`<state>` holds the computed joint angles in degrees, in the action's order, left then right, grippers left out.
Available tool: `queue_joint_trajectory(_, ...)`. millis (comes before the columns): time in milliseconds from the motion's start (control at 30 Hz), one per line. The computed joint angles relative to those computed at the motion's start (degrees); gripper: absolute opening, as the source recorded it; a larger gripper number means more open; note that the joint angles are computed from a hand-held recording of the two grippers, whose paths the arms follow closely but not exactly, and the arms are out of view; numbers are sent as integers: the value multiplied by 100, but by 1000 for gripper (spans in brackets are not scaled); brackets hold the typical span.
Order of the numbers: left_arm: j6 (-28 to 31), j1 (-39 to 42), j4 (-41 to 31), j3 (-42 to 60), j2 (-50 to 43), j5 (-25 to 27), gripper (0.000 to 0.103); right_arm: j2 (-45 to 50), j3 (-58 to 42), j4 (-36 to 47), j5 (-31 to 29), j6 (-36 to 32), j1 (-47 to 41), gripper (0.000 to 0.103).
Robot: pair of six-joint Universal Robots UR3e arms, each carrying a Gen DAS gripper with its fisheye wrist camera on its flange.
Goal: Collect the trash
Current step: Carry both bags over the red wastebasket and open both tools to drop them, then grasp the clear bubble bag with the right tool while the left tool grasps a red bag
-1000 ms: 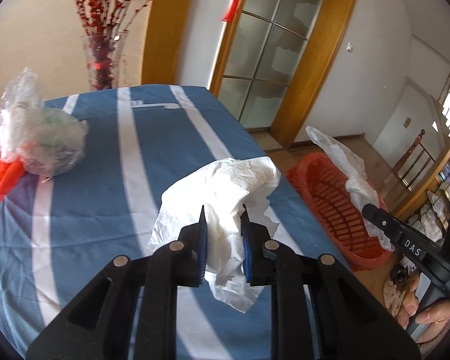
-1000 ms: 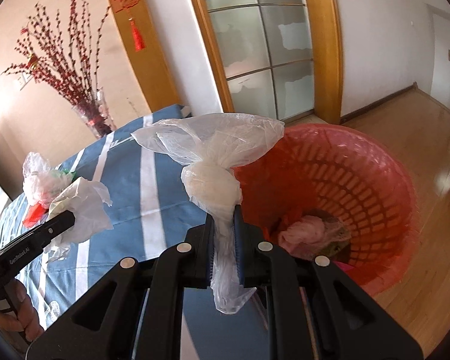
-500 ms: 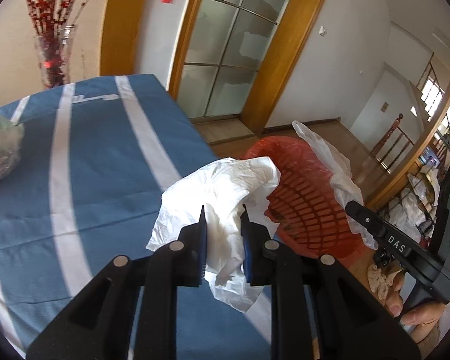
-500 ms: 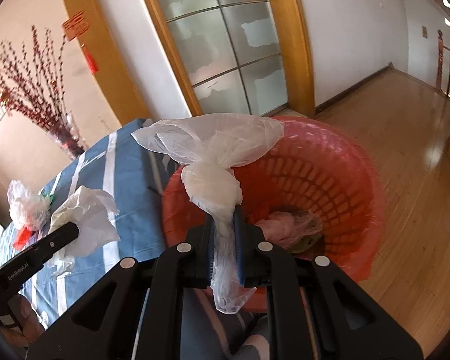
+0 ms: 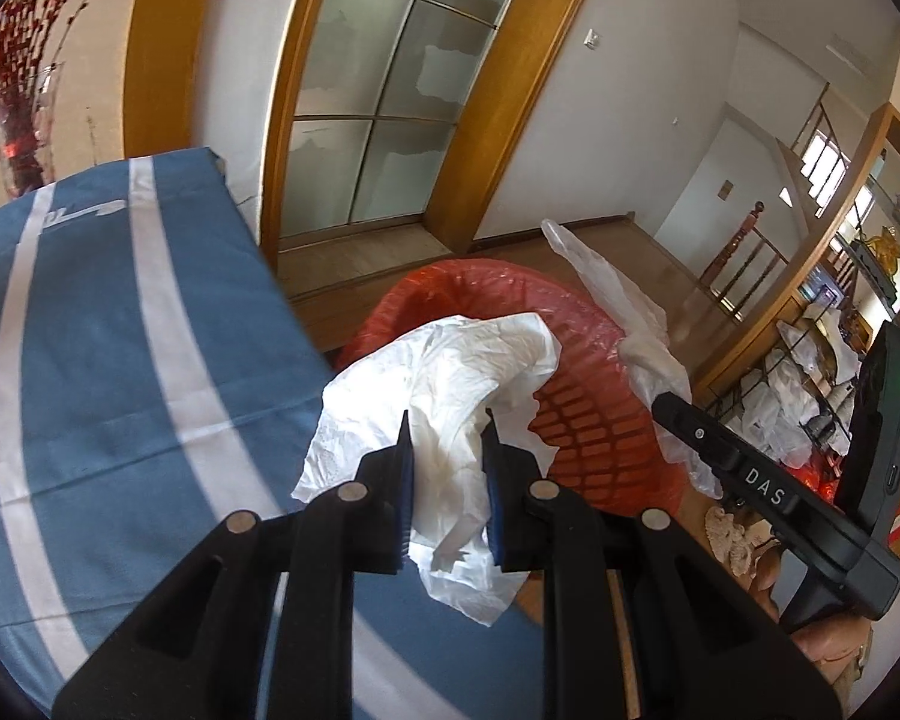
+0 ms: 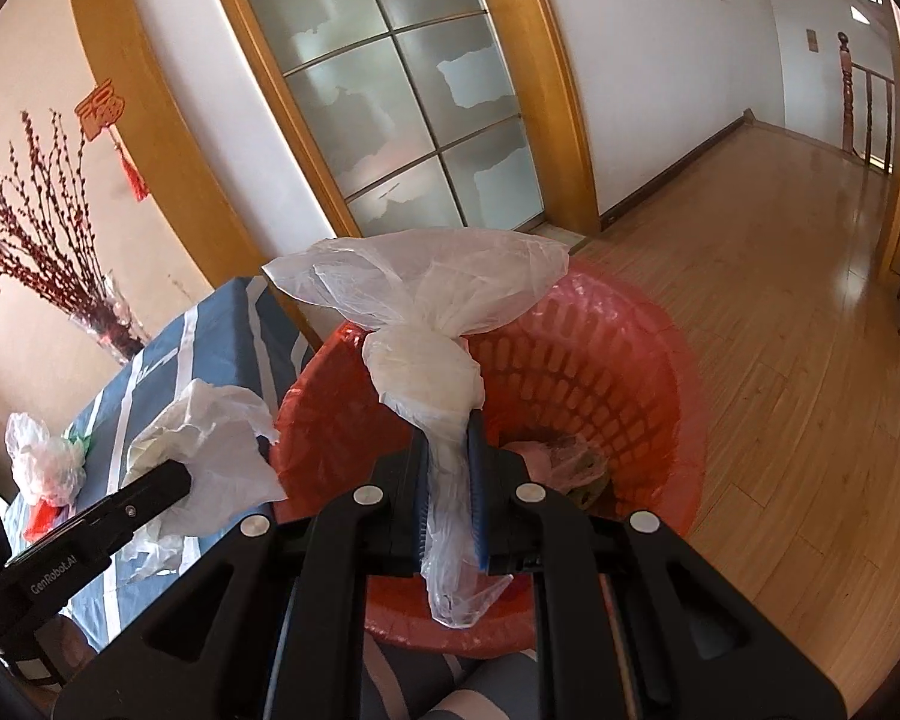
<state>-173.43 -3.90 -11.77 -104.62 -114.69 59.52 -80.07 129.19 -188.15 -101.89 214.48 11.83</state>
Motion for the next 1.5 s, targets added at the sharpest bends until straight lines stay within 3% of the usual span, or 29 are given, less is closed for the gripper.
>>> queue_joint_trajectory(200,-250,-264,-71,524,-349,-24,22,-8,31,-86,44,5,-149,13)
queue_joint_trajectory(300,-386,-404,-157,837,-587,80,30,-59,144,-164,109,-26,-278,15)
queue_joint_trajectory(467,-399,-488,-265,1002,-778,189,43,15,215,-242,2,37,-296,32)
queue_joint_trajectory(633,-403,-469,-418,1076,-895,182,46,-71,388,-259,0,72,-374,33)
queue_joint_trajectory(733,-398,-401,-326,950,-857,234,51,-140,457,-234,-67,107,-380,33)
queue_joint_trajectory(1067,-272,11,-150,406,-503,172,54,-130,193,80,-355,174,-69,33)
queue_joint_trajectory(1167,-125,205,-4,34,-254,193,54,-76,40,164,-490,127,113,39)
queue_joint_trajectory(1500,462,1586,471,-1553,941,141,55,467,-1111,682,-628,-44,900,42)
